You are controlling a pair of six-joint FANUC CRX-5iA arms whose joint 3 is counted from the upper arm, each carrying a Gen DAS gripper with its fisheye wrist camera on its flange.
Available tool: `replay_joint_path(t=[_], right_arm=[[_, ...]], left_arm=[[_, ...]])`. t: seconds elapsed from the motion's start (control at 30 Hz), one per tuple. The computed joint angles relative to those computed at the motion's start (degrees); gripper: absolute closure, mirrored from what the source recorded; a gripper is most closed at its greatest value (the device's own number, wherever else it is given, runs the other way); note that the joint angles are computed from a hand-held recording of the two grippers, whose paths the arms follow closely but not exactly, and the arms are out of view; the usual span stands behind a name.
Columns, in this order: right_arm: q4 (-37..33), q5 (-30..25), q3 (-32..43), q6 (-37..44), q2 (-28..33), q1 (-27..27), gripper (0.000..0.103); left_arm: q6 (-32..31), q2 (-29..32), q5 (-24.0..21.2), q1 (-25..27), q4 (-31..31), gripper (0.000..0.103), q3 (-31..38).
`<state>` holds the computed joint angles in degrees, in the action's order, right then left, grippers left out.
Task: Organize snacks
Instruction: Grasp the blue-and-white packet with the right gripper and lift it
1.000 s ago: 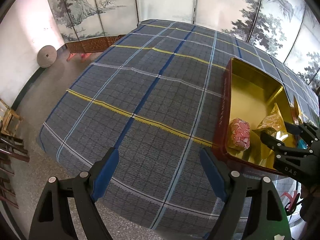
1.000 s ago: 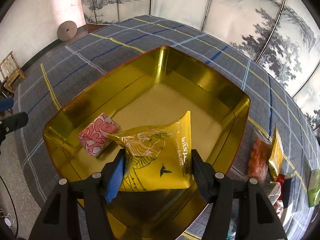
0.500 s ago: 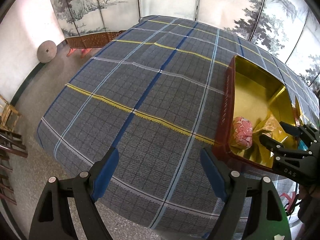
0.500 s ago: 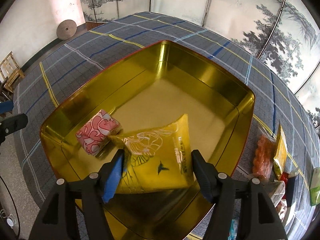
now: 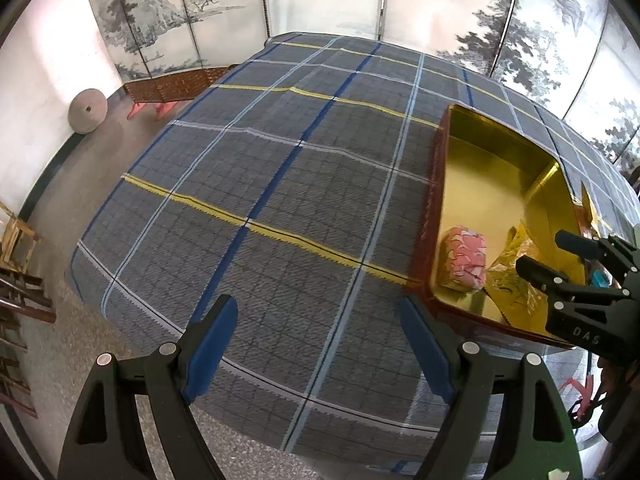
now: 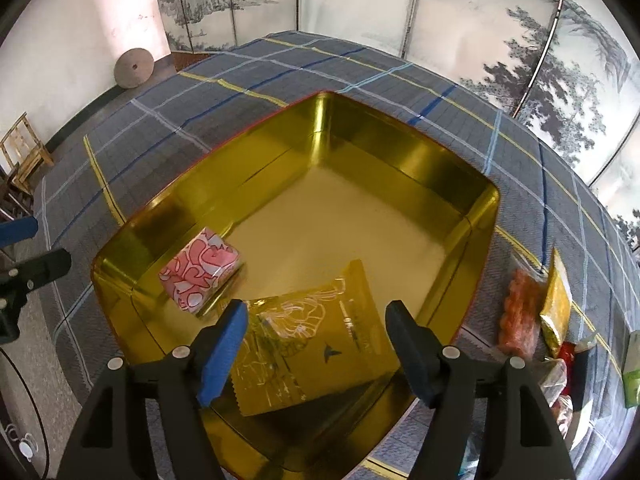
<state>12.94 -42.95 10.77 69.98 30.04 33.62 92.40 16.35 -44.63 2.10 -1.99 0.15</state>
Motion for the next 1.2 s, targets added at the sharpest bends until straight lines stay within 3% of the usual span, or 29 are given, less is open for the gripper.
replay_joint_path(t=[0.37,0.6,0.87,1.2], right_arm=[[-1.62,5.61,-7.68,-0.56,-7.81,-2.96,0.03],[6.08,9.12,-16.41,-7.36,-13.27,-7.03,0.03],[11.41,9.12,-22.24,-15.57,-16.04,-15.29,0.03],[7.24,10.47,-23.71,-10.13,-15.58,-20.25,0.03]], left_arm=[[-2.91,0.33,0.75,-3.66,1.5,0.022,0.91],[-5.33,1.06,0.82,-6.95,2.22,0.022,2.46],[-7.67,3.14,0.09,-11.17,2.9,0.022,5.19],[-11.02,5.55,-1.41,-15.97,4.63,0.022,7.81]])
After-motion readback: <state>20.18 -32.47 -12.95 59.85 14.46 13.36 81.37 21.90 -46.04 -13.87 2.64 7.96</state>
